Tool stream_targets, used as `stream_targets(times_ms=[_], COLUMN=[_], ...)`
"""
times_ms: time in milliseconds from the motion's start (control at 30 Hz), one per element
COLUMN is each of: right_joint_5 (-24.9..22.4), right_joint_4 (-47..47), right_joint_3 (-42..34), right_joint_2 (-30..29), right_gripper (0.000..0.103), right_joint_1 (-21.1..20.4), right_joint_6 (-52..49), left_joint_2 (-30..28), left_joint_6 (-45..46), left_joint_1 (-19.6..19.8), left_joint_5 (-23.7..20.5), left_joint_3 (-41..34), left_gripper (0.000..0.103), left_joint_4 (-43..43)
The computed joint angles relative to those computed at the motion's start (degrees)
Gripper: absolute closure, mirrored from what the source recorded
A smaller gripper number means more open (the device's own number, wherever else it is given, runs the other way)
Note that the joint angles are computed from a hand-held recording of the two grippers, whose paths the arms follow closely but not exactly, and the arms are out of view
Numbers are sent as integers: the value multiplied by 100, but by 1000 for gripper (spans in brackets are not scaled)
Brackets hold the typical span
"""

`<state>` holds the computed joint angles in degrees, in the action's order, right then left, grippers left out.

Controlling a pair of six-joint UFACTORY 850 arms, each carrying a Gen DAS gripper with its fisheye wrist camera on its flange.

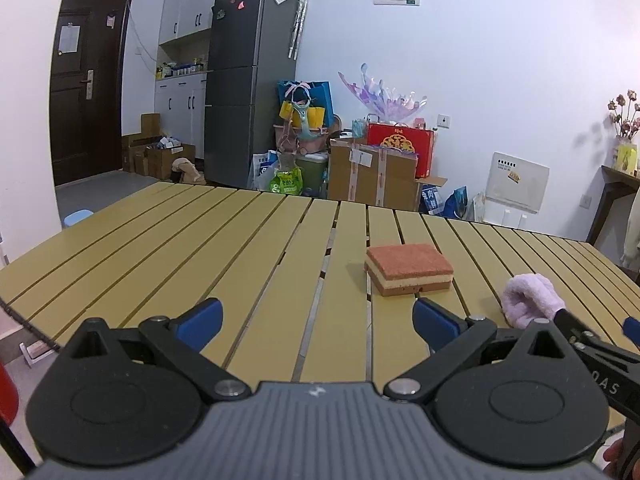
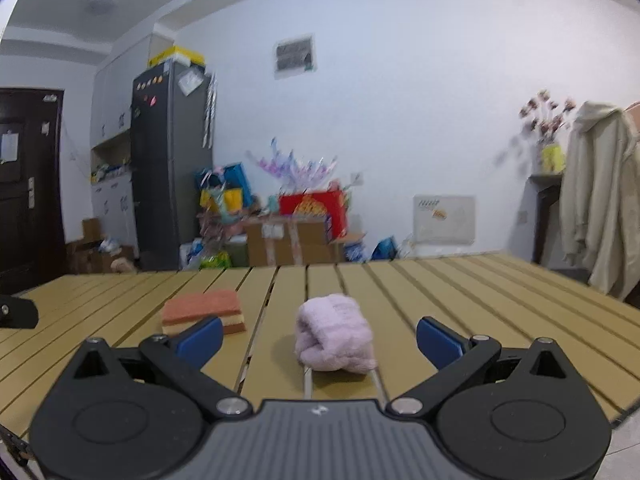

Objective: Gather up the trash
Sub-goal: 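Grasp the pink fuzzy cloth with the right tool while the left tool grasps the orange sponge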

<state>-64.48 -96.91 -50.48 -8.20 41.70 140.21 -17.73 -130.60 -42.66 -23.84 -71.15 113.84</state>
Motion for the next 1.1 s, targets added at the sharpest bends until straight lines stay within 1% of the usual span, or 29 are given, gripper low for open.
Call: stream_targets(times_ms=[133, 267, 367, 400, 500, 533, 600, 633, 667, 700, 767, 833, 867, 900, 967, 1100], right_joint_5=[380, 858, 1370, 1497, 1787, 1996, 2495, 2677, 2789, 2824, 2918, 2955, 2988, 2995, 2859, 2691], right_joint_4=[106, 240, 376, 391, 479, 605, 567, 533, 614, 635, 482, 251, 37, -150, -373, -839], right_joint_3=[-276, -575, -786, -832, -1005, -1053, -1008, -988, -1011, -1028, -996, -915, -825, -752, -633, -443], right_joint_2=[-206, -392, -482, -509, -658, -675, -620, -608, -627, -642, -630, -598, -555, -516, -451, -285], right_gripper=[0, 1, 4, 8, 10, 13, 32, 37, 45, 51, 60, 62, 65, 67, 67, 67], right_joint_1=[-347, -705, -1003, -1077, -1296, -1392, -1571, -1646, -1693, -1714, -1748, -1777, -1790, -1808, -1806, -1844], right_joint_6=[-333, -584, -745, -758, -752, -786, -612, -521, -548, -555, -400, -45, 242, 470, 759, 1357], left_joint_2=[-341, -620, -777, -827, -1021, -1083, -1206, -1256, -1297, -1338, -1424, -1458, -1460, -1487, -1481, -1514], left_joint_6=[604, 915, 1128, 1198, 1443, 1468, 1670, 1762, 1875, 1975, 2165, 2415, 2494, 2705, 2952, 3310], left_joint_1=[49, 87, 125, 130, 136, 135, 125, 118, 111, 105, 82, 61, 39, 25, 5, -60], left_joint_5=[134, 236, 384, 422, 491, 518, 574, 601, 638, 659, 658, 660, 647, 639, 654, 576], left_joint_3=[-432, -766, -935, -987, -1179, -1236, -1368, -1423, -1469, -1515, -1622, -1661, -1656, -1719, -1740, -1868], left_gripper=[0, 0, 0, 0, 0, 0, 0, 0, 0, 0, 0, 0, 0, 0, 0, 0], left_joint_4=[-544, -777, -1022, -1106, -1278, -1280, -1485, -1585, -1695, -1786, -1962, -2187, -2282, -2503, -2768, -3064])
